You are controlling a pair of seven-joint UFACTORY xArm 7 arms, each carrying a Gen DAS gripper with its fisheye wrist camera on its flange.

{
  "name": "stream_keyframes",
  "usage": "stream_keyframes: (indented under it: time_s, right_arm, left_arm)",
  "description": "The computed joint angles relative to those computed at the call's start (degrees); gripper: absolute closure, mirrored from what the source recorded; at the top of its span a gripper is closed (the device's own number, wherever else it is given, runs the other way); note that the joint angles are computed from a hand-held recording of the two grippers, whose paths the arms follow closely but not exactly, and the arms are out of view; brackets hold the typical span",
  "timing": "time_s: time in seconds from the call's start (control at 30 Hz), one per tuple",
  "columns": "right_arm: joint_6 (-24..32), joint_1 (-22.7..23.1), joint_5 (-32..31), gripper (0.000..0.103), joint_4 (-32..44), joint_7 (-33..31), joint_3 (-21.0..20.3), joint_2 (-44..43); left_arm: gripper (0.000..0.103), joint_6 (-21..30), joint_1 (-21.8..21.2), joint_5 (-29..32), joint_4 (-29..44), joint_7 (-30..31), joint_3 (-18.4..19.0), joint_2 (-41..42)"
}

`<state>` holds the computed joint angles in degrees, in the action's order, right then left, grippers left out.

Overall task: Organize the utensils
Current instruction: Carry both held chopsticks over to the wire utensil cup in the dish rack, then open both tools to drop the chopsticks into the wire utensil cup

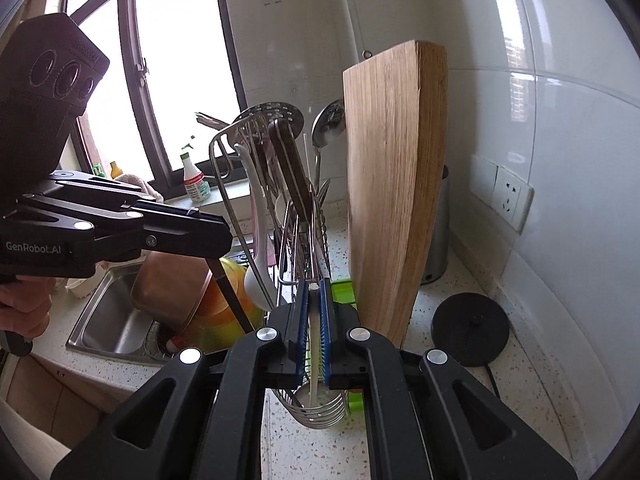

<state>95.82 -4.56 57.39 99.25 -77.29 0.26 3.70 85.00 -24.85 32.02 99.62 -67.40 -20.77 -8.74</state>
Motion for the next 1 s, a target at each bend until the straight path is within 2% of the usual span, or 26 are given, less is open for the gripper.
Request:
stream_keyframes:
  time_s: [0.43, 0.53, 0.57, 0.6, 0.63, 0.67, 0.7, 0.73, 1.0]
  right_arm:
    - [0.3, 0.5, -2.3, 0.100, -1.4, -0.1, -0.1, -0.4]
    - [0.6, 0.2, -2.1, 0.097, -0.8, 0.0, -0.3, -0.3]
    - [0.7, 0.0, -2.1, 0.090, -0.4, 0.1, -0.4, -0.2]
    - [0.9, -0.1, -1.9, 0.084, 0.1, 0.2, -0.5, 0.0]
    - [1.0, -0.4, -1.4, 0.073, 0.4, 0.3, -0.6, 0.0]
    - [1.1, -0.8, -0.7, 0.071, 0.6, 0.4, -0.8, 0.0]
    - [1.3, -1.2, 0.1, 0.071, 1.1, 0.5, -0.9, 0.2]
    - [1.5, -1.5, 0.4, 0.071, 1.7, 0.5, -1.1, 0.4]
    - [1.3, -6.1, 2.9, 0.071, 7.0, 1.7, -2.1, 2.5]
  left_arm:
    - [0.096, -2.1, 0.5, -3.0, -3.5, -2.4, 0.1, -1.0]
    - [0.095, -1.5, 0.3, -2.7, -2.3, -2.7, -0.1, -0.3]
    - [0.094, -1.7, 0.3, -2.6, -2.3, -2.6, 0.1, -0.4]
    - [0.094, -1.5, 0.3, -2.4, -1.7, -2.6, 0.0, -0.2]
    - [0.094, -1.0, 0.2, -1.9, -0.8, -2.5, -0.2, 0.3]
    - [0.089, 0.0, 0.0, -1.4, 0.4, -2.5, -0.4, 1.1]
    - [0.077, 0.9, -0.4, -0.6, 2.1, -2.6, -0.7, 2.0]
    - [0.072, 1.3, -0.9, 0.2, 3.1, -2.6, -0.7, 2.6]
    - [0.071, 3.9, -7.6, 5.9, 15.5, 1.5, 1.0, 11.2]
